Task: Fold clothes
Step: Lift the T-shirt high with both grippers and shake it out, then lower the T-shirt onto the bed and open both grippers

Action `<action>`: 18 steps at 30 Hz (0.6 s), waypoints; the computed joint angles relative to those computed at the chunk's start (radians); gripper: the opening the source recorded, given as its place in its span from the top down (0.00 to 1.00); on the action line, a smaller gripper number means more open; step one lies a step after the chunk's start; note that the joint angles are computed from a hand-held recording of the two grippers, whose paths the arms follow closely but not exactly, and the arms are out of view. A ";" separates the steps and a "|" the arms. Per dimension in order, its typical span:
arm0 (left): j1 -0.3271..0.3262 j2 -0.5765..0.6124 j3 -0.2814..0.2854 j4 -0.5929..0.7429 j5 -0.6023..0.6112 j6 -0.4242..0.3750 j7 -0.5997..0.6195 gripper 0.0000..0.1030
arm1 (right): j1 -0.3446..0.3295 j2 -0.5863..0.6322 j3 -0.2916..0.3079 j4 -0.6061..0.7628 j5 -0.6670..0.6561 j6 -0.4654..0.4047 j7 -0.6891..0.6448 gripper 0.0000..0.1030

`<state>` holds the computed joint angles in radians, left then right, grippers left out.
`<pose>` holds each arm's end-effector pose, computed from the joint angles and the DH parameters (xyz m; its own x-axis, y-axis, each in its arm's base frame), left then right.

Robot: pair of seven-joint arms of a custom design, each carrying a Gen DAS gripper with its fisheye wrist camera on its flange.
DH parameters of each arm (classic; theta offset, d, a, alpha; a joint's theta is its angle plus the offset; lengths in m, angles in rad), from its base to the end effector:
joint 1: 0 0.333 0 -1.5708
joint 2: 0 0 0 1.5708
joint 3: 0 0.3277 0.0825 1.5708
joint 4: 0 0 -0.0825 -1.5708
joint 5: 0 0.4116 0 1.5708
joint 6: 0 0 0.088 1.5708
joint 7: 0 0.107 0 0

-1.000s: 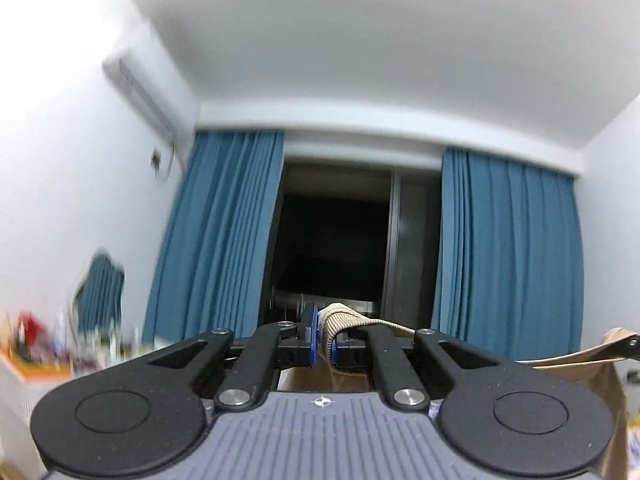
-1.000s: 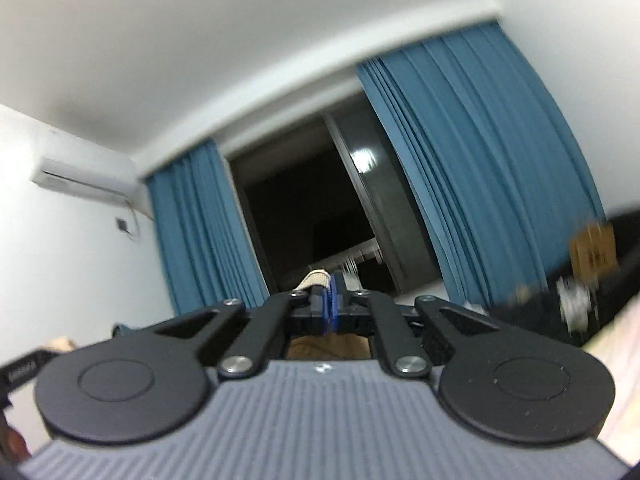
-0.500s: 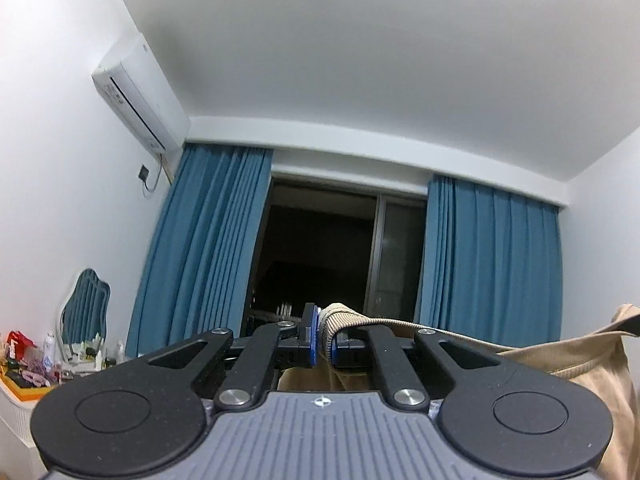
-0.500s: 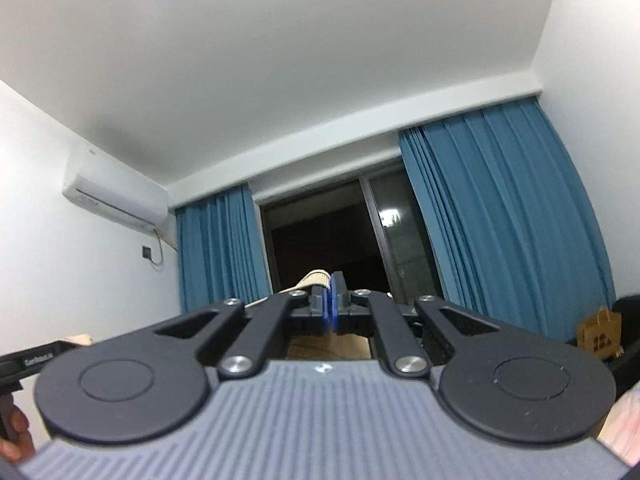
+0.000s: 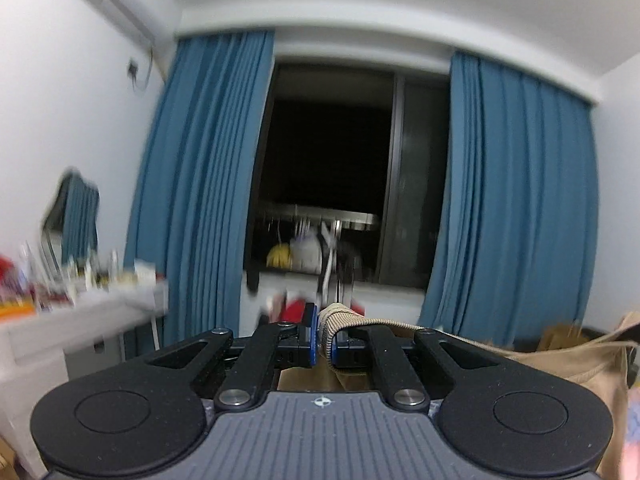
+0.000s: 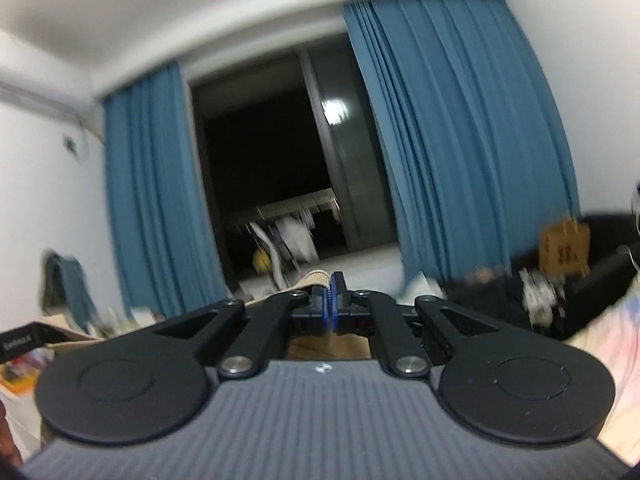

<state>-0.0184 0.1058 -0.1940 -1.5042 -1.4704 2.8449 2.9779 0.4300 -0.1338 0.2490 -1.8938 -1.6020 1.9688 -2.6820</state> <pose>0.6566 -0.0791 0.7169 -0.4794 -0.8722 0.0977 -0.0989 -0.0569 -0.9935 0.4859 0.3211 0.6509 -0.4653 -0.8480 -0.2538 0.1076 0.2304 -0.9671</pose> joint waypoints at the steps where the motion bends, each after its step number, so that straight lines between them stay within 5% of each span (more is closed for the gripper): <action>1: -0.020 0.069 -0.014 0.037 0.007 0.029 0.015 0.94 | -0.018 0.021 -0.026 -0.015 0.010 0.044 0.026 0.96; 5: -0.099 0.317 -0.044 0.141 0.201 0.148 -0.034 0.94 | -0.085 0.150 -0.125 -0.031 0.082 0.246 0.112 0.96; 9: -0.210 0.529 0.050 0.211 0.446 0.204 -0.250 0.94 | -0.120 0.326 -0.202 0.010 0.146 0.415 0.120 0.96; 14: -0.284 0.724 0.166 0.345 0.634 0.173 -0.440 0.94 | -0.126 0.468 -0.283 0.057 0.165 0.576 0.130 0.95; 18: -0.317 0.875 0.289 0.555 0.776 0.010 -0.683 0.93 | -0.120 0.503 -0.336 0.065 0.105 0.707 0.248 0.94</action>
<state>-0.3349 0.9811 0.0950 -0.9487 -0.6945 2.8553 2.2953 0.3104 0.3690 -0.0865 -1.8285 -1.4970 2.6758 -2.4341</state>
